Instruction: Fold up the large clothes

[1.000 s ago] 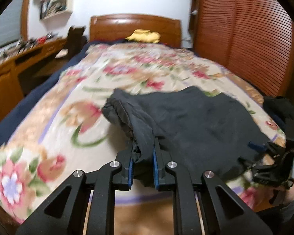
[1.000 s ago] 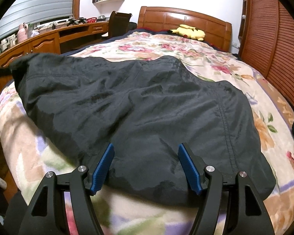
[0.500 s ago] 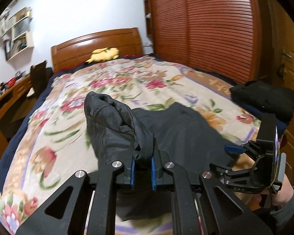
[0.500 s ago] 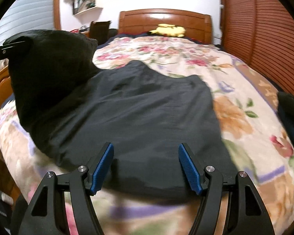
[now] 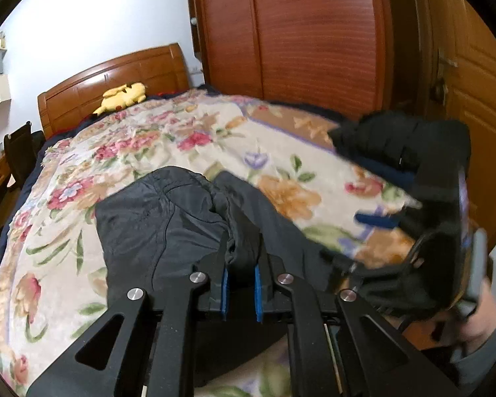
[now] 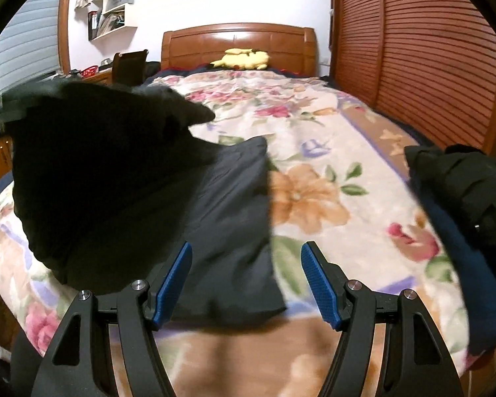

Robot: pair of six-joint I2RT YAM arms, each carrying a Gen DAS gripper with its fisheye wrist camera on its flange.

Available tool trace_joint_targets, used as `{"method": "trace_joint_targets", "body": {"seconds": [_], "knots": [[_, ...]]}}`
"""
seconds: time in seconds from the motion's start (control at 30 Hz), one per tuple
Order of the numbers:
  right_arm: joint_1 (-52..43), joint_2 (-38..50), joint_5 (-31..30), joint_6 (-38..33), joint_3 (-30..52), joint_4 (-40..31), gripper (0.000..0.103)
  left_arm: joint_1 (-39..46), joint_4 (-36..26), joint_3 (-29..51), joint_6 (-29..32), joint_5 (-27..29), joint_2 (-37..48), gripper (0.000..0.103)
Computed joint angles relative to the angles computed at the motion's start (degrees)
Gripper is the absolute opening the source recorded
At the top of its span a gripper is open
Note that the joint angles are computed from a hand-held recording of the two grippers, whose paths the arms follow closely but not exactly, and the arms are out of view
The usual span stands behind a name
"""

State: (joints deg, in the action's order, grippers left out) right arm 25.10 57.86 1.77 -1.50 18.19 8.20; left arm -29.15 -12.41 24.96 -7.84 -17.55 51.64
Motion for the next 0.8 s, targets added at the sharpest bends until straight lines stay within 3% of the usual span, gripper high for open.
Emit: {"method": "trace_joint_targets", "body": {"seconds": [0.23,0.37,0.4,0.6,0.63,0.7,0.8], "knots": [[-0.37,-0.72,-0.16,1.90,-0.86,-0.60,0.070,1.09,5.89,-4.60,-2.12,2.46,4.54,0.013],[-1.39,-2.21,-2.17,1.98,0.05,-2.00,0.070,1.08,3.30,-6.28,-1.83,2.71,-1.26,0.031],[-1.55,-2.59,-2.59,1.96,0.10,-2.12,0.070,1.19,0.99,-6.93,-2.09,3.11,-5.50,0.038],[-3.56,-1.49,-6.68,1.52,-0.06,1.35,0.070,3.49,-12.02,-9.61,-0.42,3.39,-25.45,0.050],[-3.50,-1.91,-7.21,1.60,-0.21,1.52,0.070,5.46,-14.35,-10.05,0.44,4.59,-28.83,0.055],[-3.13,-2.80,-8.15,1.79,-0.66,2.04,0.070,11.24,-19.14,-11.19,3.16,8.42,-36.18,0.076],[-2.23,-3.88,-9.23,2.13,-1.58,3.67,0.070,25.07,-25.48,-12.87,10.13,17.42,-45.71,0.080]]}}
